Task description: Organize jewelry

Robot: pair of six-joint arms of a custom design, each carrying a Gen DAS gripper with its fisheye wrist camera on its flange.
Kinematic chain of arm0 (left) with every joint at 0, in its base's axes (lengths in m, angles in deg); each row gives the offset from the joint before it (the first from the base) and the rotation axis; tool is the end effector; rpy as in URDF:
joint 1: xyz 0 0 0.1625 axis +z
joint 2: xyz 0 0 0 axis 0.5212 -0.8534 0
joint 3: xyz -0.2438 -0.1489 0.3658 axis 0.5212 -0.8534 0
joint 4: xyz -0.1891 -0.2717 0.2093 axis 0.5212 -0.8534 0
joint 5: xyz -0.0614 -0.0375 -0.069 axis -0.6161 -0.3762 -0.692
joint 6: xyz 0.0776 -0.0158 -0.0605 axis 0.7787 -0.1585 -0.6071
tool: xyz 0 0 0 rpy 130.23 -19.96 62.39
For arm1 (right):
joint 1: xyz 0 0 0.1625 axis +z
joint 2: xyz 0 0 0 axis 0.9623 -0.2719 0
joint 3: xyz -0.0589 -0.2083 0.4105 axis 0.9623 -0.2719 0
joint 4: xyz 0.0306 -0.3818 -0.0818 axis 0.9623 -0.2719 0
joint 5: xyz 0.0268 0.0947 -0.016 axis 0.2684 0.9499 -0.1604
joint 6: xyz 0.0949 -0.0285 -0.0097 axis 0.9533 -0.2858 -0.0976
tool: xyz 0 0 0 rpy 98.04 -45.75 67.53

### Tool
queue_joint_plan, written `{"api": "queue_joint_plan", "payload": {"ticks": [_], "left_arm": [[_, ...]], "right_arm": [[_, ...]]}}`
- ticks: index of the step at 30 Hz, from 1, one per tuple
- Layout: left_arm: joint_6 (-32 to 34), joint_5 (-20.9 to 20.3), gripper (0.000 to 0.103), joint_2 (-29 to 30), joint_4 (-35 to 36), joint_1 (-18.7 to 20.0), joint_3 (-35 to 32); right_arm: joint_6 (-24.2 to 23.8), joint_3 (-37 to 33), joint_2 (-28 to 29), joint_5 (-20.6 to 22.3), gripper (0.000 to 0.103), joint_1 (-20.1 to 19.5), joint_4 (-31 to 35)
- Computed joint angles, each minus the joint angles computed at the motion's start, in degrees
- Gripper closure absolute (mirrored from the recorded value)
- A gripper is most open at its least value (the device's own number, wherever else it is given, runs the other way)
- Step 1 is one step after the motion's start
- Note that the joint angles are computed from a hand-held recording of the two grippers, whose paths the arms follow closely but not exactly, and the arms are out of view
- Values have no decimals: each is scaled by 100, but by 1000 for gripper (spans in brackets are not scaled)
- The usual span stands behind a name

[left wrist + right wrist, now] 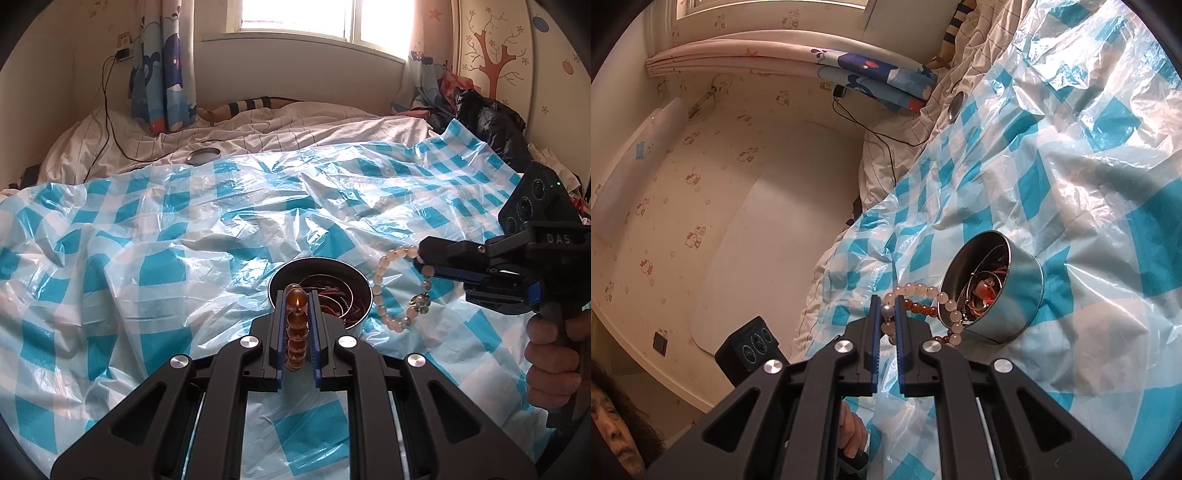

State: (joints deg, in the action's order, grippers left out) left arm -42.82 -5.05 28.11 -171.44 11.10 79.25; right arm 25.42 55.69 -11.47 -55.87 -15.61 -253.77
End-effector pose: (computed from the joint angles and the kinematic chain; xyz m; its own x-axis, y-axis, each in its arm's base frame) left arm -0.3635 -0.5769 -0.0493 -0.5568 0.6641 -0.4989 0.8260 0.5062 -0.2480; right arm -0.0696 -0.4922 0.3016 -0.9188 -0.0502 -0.3916 0.2614 0.6661 -0.6986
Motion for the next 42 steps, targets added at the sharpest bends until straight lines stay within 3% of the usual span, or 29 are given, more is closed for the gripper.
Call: {"api": "queue_joint_plan", "payload": {"ticks": [18,40,42], "left_arm": [[-187,-275,93,-96,-171,156,0],[-69,-248,93,-43,-288,90,16],[-93,-243,93,-43,-264,87,10]], "right_arm": [[94,-134,101,213,95,-58,-24],[122,-196,107,274,94,-69,21],[125,-205,81,131,94,-38,47]]}}
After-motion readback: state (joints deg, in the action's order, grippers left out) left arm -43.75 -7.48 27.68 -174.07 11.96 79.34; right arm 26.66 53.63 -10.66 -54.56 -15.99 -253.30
